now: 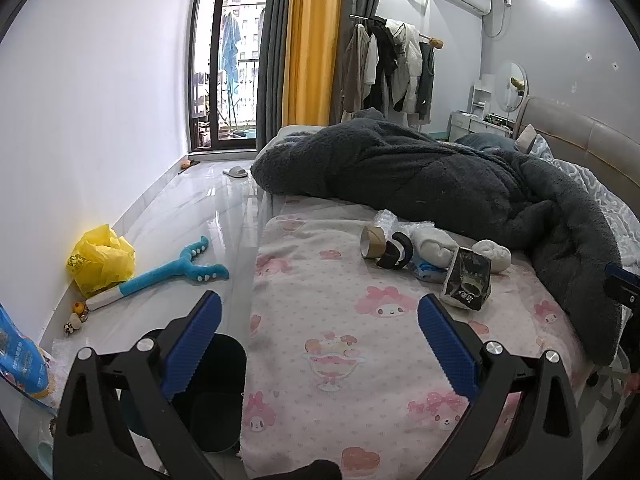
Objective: Collect trash
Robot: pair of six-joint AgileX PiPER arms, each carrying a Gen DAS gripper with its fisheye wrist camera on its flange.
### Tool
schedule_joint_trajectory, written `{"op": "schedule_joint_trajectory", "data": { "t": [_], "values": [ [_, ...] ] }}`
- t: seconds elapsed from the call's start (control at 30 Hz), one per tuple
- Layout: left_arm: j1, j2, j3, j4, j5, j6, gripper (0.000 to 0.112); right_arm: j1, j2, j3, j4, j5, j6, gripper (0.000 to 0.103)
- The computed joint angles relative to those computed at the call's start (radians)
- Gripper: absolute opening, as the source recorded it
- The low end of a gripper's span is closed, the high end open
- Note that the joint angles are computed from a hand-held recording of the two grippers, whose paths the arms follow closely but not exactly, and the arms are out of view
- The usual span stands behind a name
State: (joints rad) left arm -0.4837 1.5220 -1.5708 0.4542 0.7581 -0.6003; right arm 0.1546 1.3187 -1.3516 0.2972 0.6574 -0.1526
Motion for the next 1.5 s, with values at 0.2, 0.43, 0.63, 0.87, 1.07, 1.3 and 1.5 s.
{"op": "schedule_joint_trajectory", "data": {
  "t": [0.2, 0.43, 0.63, 0.87, 1.07, 1.3, 1.5],
  "values": [
    [-0.005, 0.002, -0.005, 0.003, 0.011, -0.005, 0.100, 0.003, 0.002, -0.003, -0.013, 0.004, 0.009, 0.100],
    [-0.014, 0.001, -0.007, 0.014, 0.016, -0.017, 0.100, 0.004, 0.004, -0.007, -0.012, 0.011, 0.000, 0.100],
    [-0.013, 0.001, -0.007, 0.014, 0.018, -0.018, 0.100, 0.006, 0.004, -0.008, -0.015, 0.012, 0.004, 0.100],
    [-0.018, 0.000, -0.008, 0.020, 0.019, -0.018, 0.100, 0.004, 0.004, -0.005, -0.016, 0.010, 0.004, 0.100],
    [-0.019, 0.001, -0.009, 0.023, 0.019, -0.021, 0.100, -0.001, 0.012, -0.018, -0.009, 0.023, -0.001, 0.100],
    [-0.073, 0.029, -0.036, 0.139, 0.058, -0.056, 0.100, 0.013, 0.031, -0.059, -0.020, 0.043, 0.007, 0.100],
    [-0.064, 0.047, -0.058, 0.034, 0.029, 0.067, 0.100, 0.026, 0.062, -0.100, -0.061, 0.075, 0.040, 0.100]
  ]
}}
